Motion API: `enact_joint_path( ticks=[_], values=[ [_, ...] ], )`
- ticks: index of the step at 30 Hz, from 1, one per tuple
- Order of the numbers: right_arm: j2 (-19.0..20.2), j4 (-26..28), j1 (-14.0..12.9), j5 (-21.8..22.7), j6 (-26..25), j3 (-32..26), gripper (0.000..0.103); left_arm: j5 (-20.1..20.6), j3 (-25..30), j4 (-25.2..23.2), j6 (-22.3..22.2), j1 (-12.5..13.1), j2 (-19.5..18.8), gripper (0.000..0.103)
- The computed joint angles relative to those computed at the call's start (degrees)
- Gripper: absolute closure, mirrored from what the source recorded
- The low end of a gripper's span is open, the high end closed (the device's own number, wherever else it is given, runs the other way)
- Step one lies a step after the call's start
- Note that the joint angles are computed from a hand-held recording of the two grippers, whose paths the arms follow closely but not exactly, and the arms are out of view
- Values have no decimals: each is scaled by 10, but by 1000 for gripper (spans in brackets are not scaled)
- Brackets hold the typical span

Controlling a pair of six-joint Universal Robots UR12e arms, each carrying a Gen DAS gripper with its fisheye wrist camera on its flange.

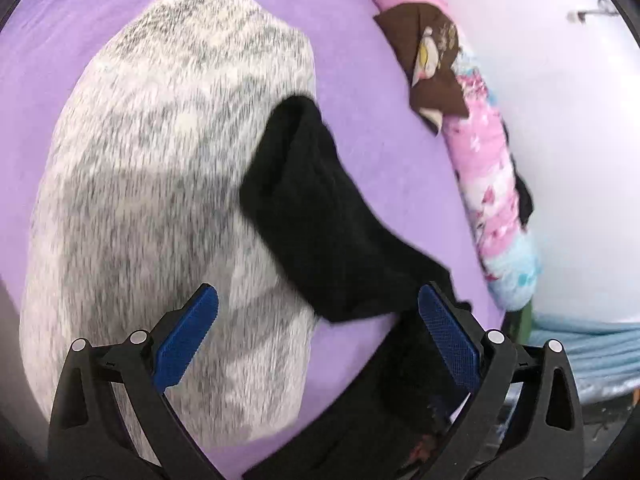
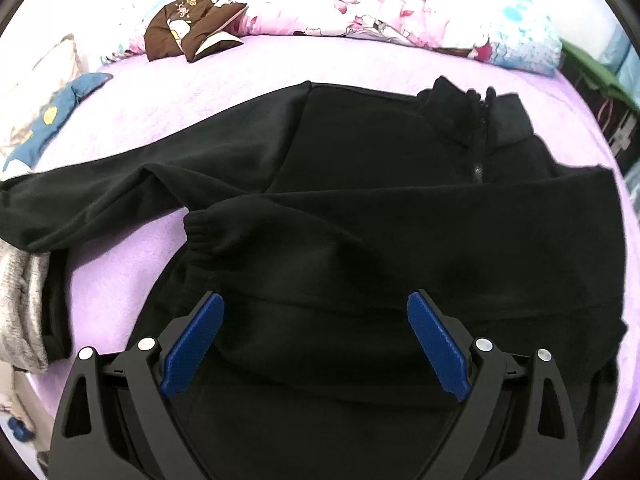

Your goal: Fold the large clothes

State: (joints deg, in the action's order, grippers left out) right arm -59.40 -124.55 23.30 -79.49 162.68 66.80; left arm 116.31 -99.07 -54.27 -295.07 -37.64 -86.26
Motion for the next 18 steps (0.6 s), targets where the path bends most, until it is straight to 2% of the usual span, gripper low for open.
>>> enact_joint_path(
  ticks=[2,5,7,10,12,14,15,16,18],
  values=[
    [-1,5,1,4,5,-1,11,12,-11,8,2,5,8,6],
    [-3,4,1,2,8,1,11,7,-27,28,4,21,16,6],
    [-5,2,1,2,10,3,11,0,-28,27,3,29,12,6],
    [-9,2,4,-14,13,7,12,17,-29,32,-1,35,7,7],
    [-11,6,5,-24,17,6,12,21,-23,30,-4,39,1,13],
    [-12,9,5,-31,26,3,12,19,-17,12,-15,43,-1,44],
    [-12,9,4,-31,32,1,12,15,-14,-1,-20,45,-1,54],
    [-13,7,4,-30,37,1,12,12,-13,-15,-24,47,1,70],
    [-13,5,2,-28,42,1,12,1,-5,-44,-26,53,0,74]
  ],
)
